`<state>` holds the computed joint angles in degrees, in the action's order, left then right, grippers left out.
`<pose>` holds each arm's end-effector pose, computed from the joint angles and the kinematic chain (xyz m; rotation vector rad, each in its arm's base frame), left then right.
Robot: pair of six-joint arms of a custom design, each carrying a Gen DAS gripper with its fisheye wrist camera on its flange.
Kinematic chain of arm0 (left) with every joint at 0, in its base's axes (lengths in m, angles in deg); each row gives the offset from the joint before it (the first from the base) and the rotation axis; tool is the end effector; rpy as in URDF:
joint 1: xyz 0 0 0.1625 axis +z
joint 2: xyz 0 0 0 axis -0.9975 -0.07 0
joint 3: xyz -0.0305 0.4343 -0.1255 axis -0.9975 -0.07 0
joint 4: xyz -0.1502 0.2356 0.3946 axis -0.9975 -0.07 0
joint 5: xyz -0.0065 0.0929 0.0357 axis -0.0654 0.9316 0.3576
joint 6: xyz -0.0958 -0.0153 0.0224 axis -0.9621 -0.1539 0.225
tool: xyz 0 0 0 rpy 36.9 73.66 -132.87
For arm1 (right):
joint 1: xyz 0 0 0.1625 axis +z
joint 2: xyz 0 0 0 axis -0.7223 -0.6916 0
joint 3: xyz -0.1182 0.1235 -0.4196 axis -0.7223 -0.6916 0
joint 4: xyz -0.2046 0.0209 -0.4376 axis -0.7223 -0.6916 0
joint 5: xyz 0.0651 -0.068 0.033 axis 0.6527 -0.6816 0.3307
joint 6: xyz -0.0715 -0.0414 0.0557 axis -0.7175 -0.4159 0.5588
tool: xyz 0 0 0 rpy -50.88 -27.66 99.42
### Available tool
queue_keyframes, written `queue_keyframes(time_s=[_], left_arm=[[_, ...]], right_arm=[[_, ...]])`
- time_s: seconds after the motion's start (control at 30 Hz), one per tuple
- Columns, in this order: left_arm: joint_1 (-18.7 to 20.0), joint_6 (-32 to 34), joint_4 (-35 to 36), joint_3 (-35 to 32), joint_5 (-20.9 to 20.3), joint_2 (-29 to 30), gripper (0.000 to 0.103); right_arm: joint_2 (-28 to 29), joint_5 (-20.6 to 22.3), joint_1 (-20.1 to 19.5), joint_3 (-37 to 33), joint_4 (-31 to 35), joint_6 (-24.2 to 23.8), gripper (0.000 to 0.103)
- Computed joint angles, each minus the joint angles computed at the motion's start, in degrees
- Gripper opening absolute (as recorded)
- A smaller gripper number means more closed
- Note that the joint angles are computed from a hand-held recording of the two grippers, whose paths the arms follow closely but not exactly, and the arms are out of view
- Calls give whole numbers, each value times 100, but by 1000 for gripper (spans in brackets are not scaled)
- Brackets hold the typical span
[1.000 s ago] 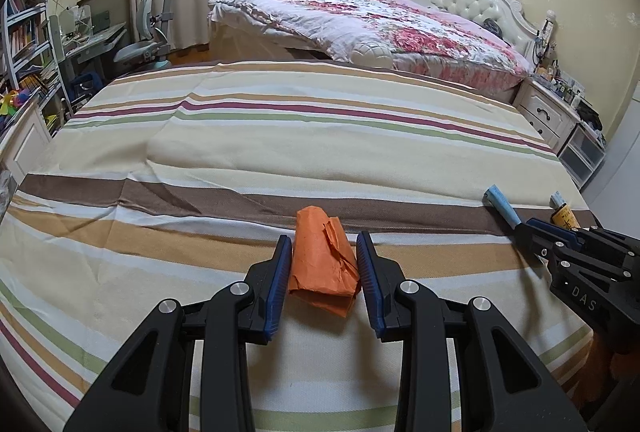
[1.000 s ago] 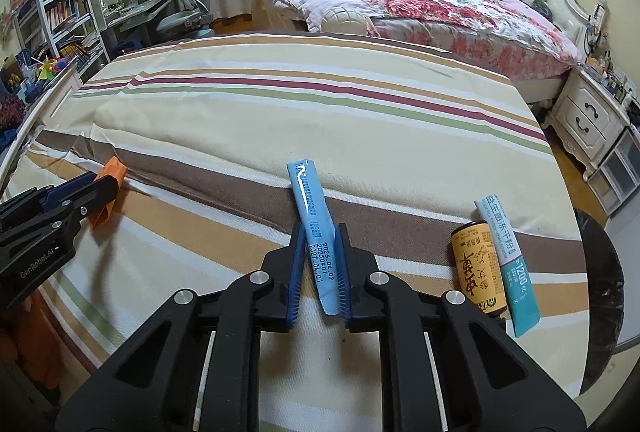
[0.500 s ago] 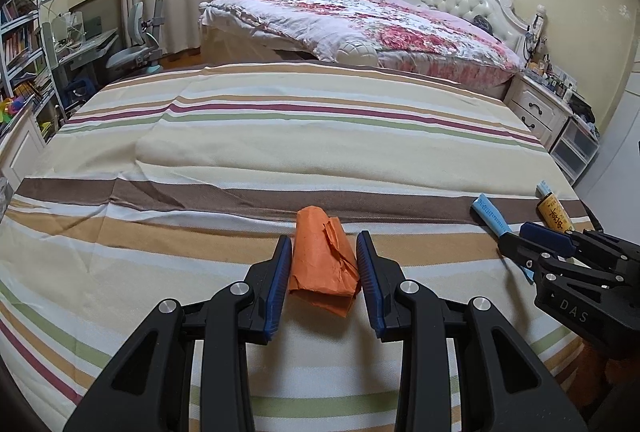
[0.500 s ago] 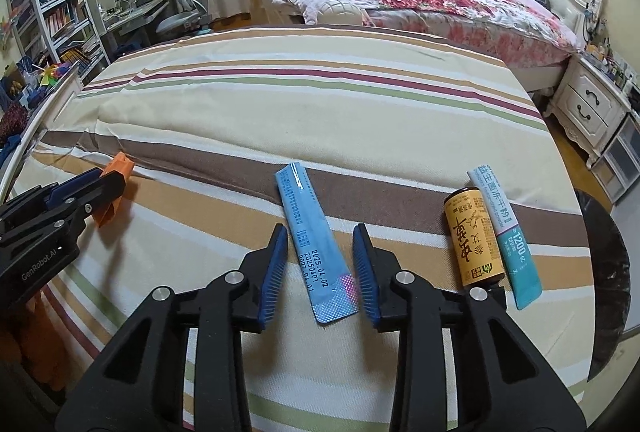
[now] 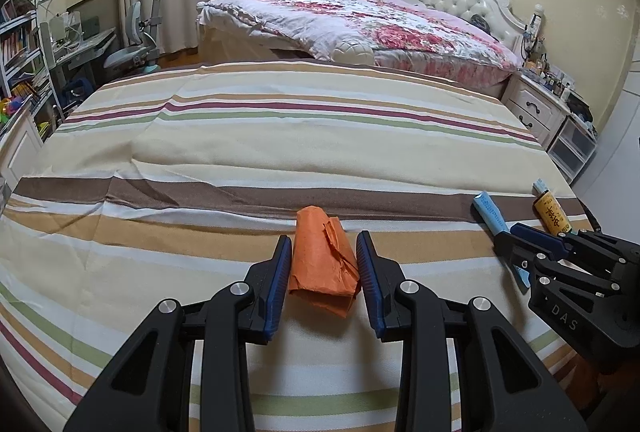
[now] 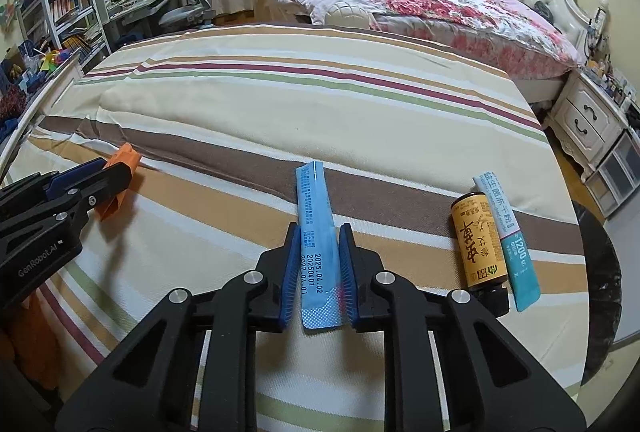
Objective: Collect trash
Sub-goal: 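Grasp the blue packet with the right tool while the left tool holds the orange cloth, then carry the orange cloth and blue packet over the black bin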
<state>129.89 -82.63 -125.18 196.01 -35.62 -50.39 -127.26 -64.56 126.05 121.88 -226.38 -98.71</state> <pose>-0.1997 -0.5057 -0.0823 -0.0995 2.1222 -1.0878 0.0128 -0.5754 0.1025 1.1633 -2.3390 0.4433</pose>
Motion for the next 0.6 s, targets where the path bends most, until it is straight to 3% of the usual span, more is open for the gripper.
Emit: queue_keyframes(time_s=[0.27,0.6], left_arm=[[-63,156,-124,-68,7,87,34],[-223,801,-527,-361,4,332,34]], right_arm=[[-208,181,-76,82,32,73,19],[-566,451,-268,132,-78,294,19]])
